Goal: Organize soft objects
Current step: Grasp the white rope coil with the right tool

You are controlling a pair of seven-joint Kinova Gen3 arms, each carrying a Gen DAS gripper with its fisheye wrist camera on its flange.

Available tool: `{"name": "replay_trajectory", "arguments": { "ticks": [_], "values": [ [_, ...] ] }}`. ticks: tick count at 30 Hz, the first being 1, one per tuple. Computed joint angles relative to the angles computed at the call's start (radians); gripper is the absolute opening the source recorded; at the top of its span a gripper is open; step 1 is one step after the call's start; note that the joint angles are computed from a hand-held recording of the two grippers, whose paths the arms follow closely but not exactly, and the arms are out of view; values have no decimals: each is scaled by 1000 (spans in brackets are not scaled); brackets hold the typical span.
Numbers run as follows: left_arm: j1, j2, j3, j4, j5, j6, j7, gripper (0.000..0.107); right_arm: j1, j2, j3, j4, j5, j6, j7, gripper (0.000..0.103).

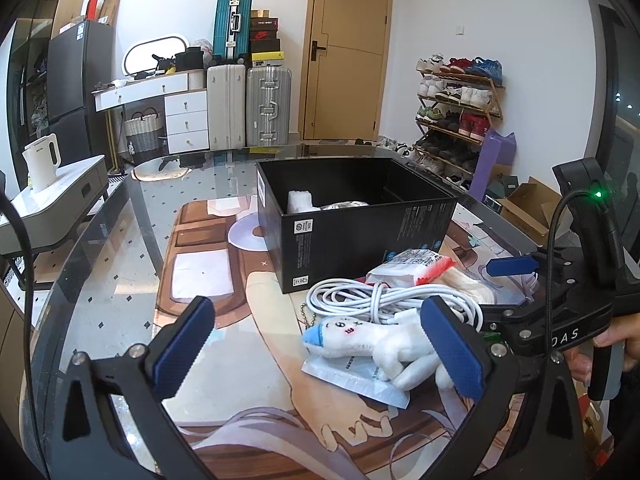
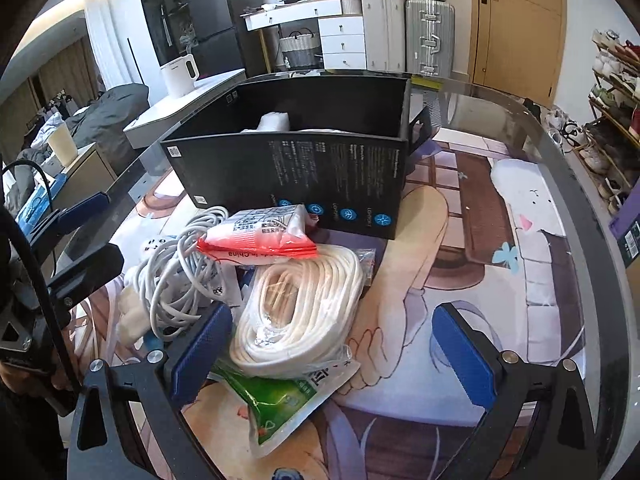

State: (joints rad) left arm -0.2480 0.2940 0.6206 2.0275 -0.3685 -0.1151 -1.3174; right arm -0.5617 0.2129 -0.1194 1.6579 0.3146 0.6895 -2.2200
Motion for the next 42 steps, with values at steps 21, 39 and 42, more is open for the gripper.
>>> {"name": "replay_trajectory", "arguments": {
  "ticks": [21,39,42],
  "values": [
    [-70,36,129,-44,56,102,-166,103,18,3,-1,13,-27,-23,67,53],
    [-165,127,296,-145,204,302,-447,103,20,-1,-3,18,-36,-25,96,52],
    [-124,136,255,-183,236,356,-470,103,23,-3,-4,22,-41,-29,103,52]
  ]
}}
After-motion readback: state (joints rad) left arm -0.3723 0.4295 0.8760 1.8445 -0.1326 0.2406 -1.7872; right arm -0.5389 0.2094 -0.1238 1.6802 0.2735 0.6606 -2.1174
